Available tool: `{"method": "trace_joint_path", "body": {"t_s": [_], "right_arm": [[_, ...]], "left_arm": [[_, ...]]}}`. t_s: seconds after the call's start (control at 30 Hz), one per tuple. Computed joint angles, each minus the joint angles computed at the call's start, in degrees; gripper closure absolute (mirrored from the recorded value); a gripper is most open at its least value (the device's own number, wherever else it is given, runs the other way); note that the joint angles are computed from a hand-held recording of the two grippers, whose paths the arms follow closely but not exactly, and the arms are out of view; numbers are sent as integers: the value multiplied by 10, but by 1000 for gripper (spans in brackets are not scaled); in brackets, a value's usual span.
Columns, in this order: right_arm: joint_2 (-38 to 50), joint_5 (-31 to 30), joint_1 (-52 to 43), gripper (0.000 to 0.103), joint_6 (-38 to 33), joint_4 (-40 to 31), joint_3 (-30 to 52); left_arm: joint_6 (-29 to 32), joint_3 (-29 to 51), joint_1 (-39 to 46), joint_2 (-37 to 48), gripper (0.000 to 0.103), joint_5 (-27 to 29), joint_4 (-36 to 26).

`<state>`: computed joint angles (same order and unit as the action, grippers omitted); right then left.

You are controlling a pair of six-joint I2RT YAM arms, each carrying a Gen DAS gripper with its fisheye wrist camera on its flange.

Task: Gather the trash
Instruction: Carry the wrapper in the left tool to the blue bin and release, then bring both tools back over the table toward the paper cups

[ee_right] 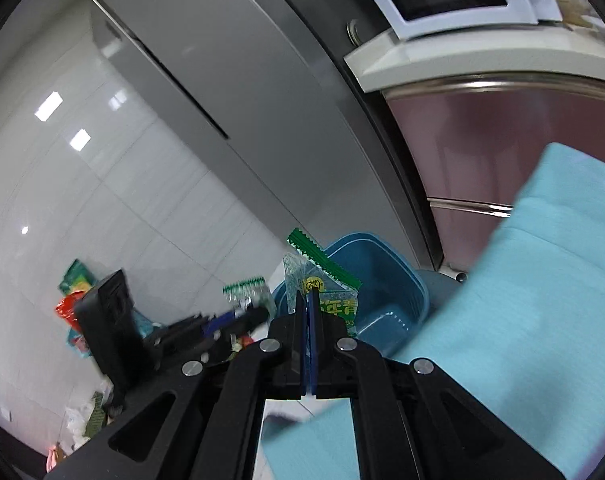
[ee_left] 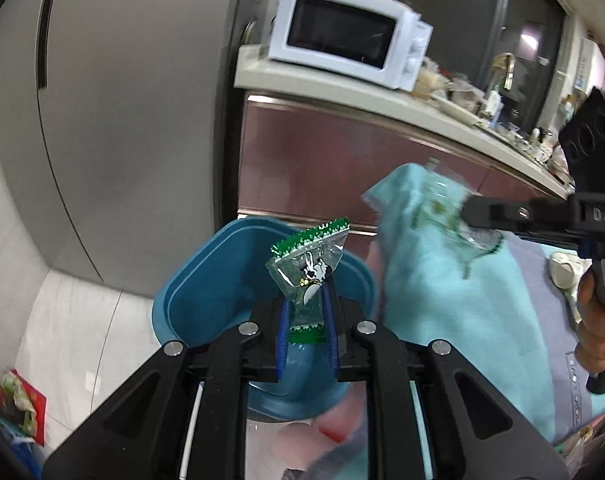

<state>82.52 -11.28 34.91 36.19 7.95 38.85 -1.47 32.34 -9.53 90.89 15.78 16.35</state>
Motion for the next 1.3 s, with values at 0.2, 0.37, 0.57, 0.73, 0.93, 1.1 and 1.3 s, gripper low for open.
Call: {"method": "trace_joint_path", "body": {"t_s": [0.2, 0.37, 0.57, 0.73, 0.93, 1.1, 1.3], "right_arm": [[162, -3, 7, 96, 38, 36, 77], [214, -4, 10, 84, 50, 52, 102], [192, 12, 14, 64, 60, 66, 82], [114, 65, 33, 57, 18, 63, 20], [-30, 188, 76, 38, -8, 26, -66], [-172, 301, 132, 19, -10, -22, -135], [-305, 443, 217, 7, 7, -116, -175]], "left_arm": [[-32, 59, -21, 124, 62, -50, 32], [-41, 69, -27, 167, 44, -73, 59], [-41, 46, -36, 152, 29, -91, 83], [-49, -26, -70, 61, 16, -140, 103], [-77, -62, -154, -52, 6, -218, 64], [-103, -65, -247, -119, 6, -299, 7], [-144, -53, -356, -161, 6, -384, -56]]}}
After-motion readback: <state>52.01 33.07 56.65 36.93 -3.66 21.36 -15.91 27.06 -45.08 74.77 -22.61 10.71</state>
